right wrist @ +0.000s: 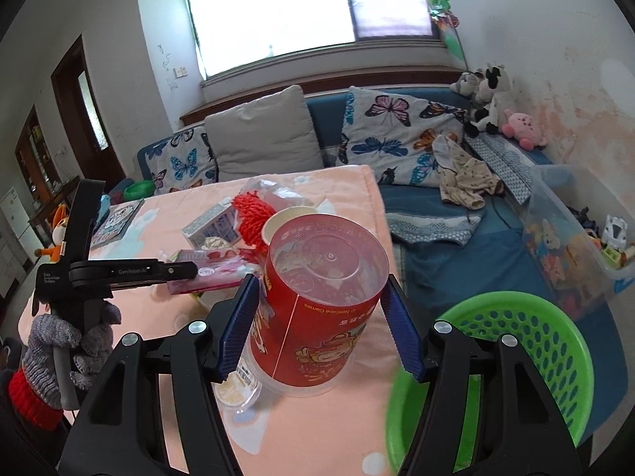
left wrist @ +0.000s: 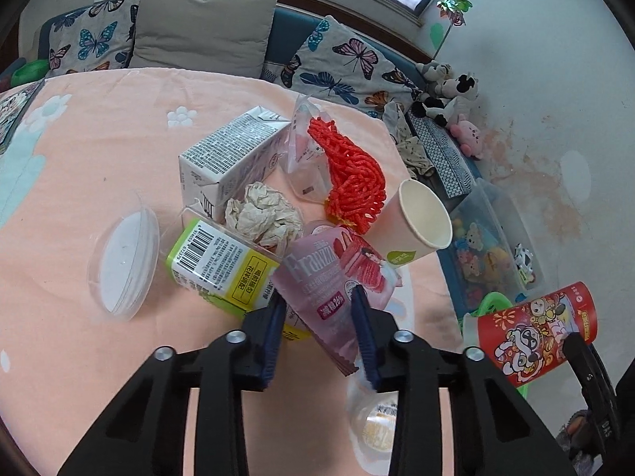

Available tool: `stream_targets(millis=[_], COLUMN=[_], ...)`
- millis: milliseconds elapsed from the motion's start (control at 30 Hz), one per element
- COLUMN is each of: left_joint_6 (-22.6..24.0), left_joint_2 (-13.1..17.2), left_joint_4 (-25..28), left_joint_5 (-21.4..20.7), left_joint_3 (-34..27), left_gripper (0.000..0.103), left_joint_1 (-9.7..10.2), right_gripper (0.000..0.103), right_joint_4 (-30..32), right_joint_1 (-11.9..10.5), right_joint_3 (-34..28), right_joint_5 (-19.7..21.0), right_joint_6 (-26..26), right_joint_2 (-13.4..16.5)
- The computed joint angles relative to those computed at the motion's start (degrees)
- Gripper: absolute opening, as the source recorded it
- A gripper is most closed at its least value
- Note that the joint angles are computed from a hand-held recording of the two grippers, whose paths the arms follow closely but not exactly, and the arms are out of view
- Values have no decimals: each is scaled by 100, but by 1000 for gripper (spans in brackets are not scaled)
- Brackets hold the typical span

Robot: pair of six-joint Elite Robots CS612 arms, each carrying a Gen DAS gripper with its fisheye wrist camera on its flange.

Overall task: Collect trash
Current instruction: 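Carry the red can to the basket with right tool while left grasps wipes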

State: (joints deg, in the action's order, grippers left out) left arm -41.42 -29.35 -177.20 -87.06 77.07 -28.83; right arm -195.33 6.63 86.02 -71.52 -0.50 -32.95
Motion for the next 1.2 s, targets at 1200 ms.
stream_targets(millis=[1200], left_joint_6=[1104], left_joint_2=[-175], left_joint_4=[-506], left_joint_5=[-713], left_joint_3=[-11], left_gripper=[9], left_joint_1=[-803], right_gripper=[67], right_joint_4=[-335], right_joint_1=[-631], right_joint_3=[1049], right_joint_5=[-1282], right_joint_6=[458], right_joint_2=[-123])
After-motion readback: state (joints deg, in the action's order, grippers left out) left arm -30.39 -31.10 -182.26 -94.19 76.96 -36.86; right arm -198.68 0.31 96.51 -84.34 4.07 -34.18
